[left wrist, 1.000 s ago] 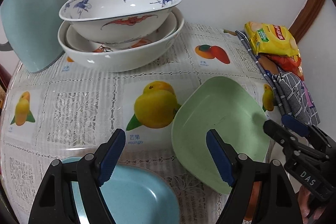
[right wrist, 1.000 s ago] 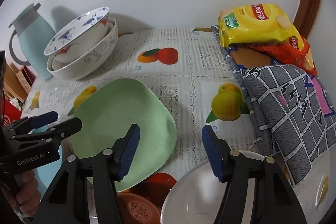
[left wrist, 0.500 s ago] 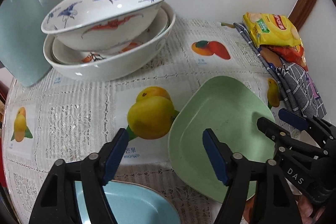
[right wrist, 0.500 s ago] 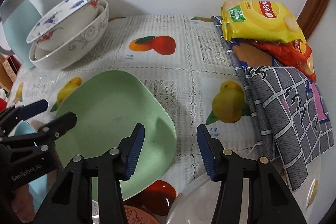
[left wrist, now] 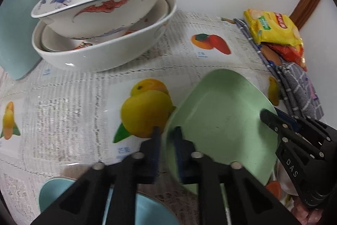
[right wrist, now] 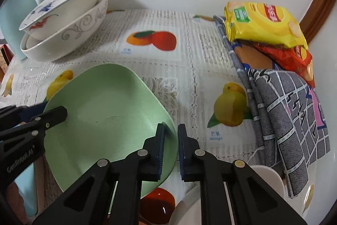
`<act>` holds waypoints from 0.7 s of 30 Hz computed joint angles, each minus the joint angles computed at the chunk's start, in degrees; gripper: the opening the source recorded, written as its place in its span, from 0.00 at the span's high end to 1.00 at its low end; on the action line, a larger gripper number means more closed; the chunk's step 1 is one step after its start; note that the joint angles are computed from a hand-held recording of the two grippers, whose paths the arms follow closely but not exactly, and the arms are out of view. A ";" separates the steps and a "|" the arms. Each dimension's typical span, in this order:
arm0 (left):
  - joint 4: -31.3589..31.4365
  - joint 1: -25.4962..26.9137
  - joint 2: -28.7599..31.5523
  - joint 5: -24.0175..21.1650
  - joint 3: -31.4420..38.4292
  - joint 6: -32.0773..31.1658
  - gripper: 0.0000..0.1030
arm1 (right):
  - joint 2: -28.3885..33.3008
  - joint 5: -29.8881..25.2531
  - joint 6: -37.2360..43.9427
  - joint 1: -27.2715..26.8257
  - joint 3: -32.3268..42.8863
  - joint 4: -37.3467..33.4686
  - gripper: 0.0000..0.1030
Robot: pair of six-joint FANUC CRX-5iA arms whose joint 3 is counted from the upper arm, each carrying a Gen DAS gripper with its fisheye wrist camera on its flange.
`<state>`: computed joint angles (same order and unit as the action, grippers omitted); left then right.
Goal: Organize plates and bowls
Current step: 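Close the right gripper on the green plate rim while the left gripper grips it too, then carry the green plate with both grippers over the blue plate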
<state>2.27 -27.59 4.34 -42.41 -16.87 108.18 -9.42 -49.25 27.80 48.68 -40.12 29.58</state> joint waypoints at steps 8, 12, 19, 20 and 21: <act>4.42 1.80 -3.06 3.45 -3.39 -2.57 0.92 | -4.20 4.67 -2.18 -1.27 -1.83 0.08 0.91; 3.39 1.61 -5.15 3.80 -3.72 -1.35 0.92 | -6.74 4.07 -5.11 0.07 -2.62 2.33 0.92; 3.20 1.11 -8.75 3.89 -4.40 -1.49 0.93 | -12.10 1.00 -9.54 2.93 -3.75 4.43 0.93; 3.18 0.94 -9.38 3.84 -4.61 -1.42 0.93 | -13.20 0.38 -10.08 3.48 -3.99 4.45 0.93; 3.45 0.79 -10.09 3.86 -5.00 -1.57 0.93 | -14.37 -0.39 -10.53 4.17 -4.25 4.49 0.93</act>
